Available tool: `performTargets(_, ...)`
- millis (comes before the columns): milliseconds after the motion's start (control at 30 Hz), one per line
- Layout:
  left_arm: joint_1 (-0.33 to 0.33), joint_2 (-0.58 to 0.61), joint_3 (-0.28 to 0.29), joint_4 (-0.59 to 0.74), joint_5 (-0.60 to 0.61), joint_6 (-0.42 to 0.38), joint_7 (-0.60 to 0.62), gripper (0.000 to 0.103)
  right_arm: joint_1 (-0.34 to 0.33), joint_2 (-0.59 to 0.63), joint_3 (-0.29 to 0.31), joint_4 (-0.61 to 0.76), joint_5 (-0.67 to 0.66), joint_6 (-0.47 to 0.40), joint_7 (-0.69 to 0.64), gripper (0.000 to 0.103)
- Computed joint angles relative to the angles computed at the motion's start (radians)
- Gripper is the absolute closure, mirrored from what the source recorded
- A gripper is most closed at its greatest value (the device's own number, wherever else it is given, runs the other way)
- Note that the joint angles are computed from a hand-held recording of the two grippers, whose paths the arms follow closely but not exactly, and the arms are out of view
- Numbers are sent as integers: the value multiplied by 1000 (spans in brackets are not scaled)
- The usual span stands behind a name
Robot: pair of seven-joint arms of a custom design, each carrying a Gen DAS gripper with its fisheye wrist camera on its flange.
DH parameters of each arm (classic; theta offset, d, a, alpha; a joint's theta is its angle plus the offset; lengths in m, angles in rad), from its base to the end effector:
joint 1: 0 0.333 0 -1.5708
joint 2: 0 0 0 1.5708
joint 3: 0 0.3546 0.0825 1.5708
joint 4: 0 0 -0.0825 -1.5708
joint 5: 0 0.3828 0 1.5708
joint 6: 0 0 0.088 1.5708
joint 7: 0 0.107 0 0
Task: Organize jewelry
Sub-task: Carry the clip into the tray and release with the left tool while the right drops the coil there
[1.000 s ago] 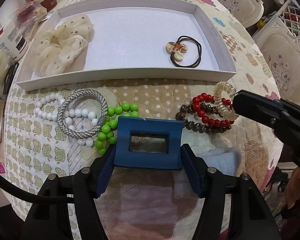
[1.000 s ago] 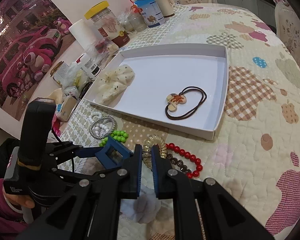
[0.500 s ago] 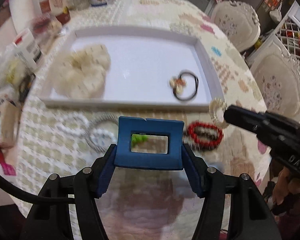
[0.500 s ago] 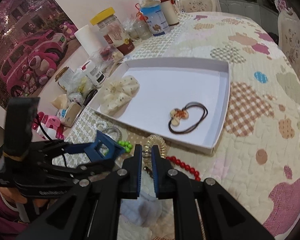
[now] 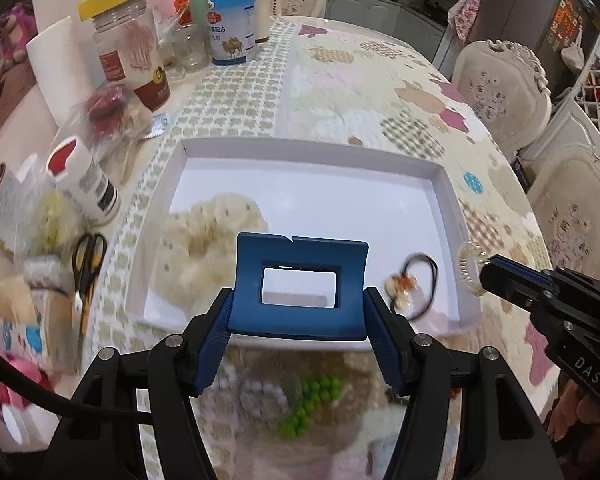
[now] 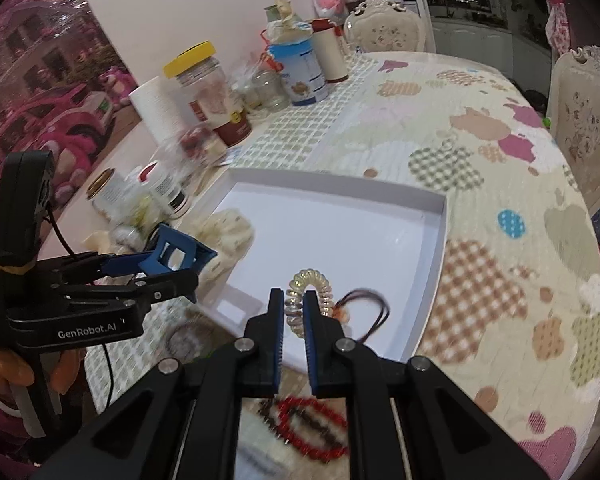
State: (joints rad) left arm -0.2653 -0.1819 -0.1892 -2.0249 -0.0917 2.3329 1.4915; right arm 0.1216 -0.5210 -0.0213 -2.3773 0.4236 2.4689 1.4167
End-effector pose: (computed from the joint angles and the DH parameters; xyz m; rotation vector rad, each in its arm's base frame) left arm 0.4781 -0.2443 0.6184 -1.6634 2.3373 -0.6528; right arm 0.4173 0.0393 0.6158 -1.7369 1.7311 -0.2341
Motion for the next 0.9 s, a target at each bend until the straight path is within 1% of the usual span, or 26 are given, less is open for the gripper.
performTargets(233, 19, 124, -16, 115, 59, -7, -29, 46, -18, 108, -6, 64, -15, 30, 11, 94)
performTargets(433, 32, 253, -31, 232, 50, -39, -41, 46, -36, 210, -14, 123, -37, 44, 19, 94)
performTargets(567, 35, 337, -40, 306, 73, -72, -78, 46, -47, 281, -14, 160, -54, 50, 29, 94)
performTargets(700, 39, 384, -44, 346, 95, -84, -100, 46, -66, 342, 2, 188, -137, 71, 69, 94)
performTargets(800, 41, 410, -45, 370, 109, -94, -114, 46, -69, 375, 5, 203, -181, 74, 92, 94)
performTargets(900, 43, 420, -46, 378, 122, -95, -124, 46, -60, 395, -1, 209, -174, 82, 79, 93)
